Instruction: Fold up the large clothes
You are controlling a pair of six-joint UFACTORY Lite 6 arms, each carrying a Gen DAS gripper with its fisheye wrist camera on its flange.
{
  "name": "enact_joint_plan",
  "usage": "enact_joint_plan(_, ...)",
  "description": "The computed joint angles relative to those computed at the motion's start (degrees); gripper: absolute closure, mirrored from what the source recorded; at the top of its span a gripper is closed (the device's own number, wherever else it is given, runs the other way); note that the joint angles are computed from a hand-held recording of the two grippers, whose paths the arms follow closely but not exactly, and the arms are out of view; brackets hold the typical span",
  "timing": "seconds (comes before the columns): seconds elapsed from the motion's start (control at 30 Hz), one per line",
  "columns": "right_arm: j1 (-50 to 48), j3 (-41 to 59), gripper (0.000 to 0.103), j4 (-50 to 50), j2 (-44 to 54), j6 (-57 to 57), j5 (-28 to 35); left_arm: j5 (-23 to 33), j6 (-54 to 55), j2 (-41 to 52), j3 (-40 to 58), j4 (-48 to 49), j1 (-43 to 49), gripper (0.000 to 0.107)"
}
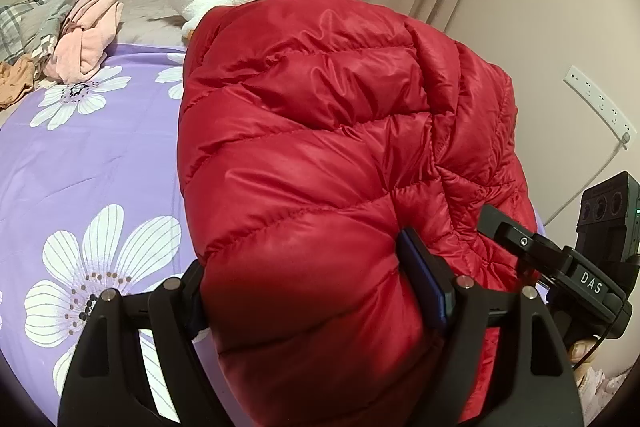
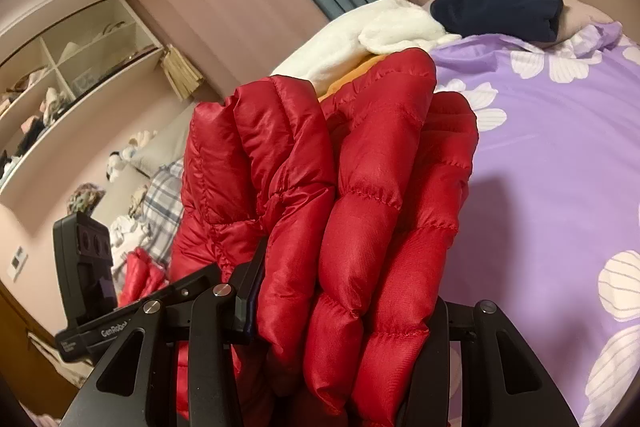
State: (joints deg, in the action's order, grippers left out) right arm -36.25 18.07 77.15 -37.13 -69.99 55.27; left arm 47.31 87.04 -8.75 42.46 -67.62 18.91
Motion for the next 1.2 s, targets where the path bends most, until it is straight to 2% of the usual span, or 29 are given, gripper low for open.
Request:
enact_joint_plan(0.5,2.6,0.8,0.057,0.0,0.3,1.4,-1.8,1.0,-3.4,-2.6,-1.1,2.2,1.0,0.027)
enact_joint_plan(1.2,9.4,2.3,0.057,0.0,0.1,6.0,-7.6,1.2,-6.0,-2.0,0.5,4.0,1.0,0.027)
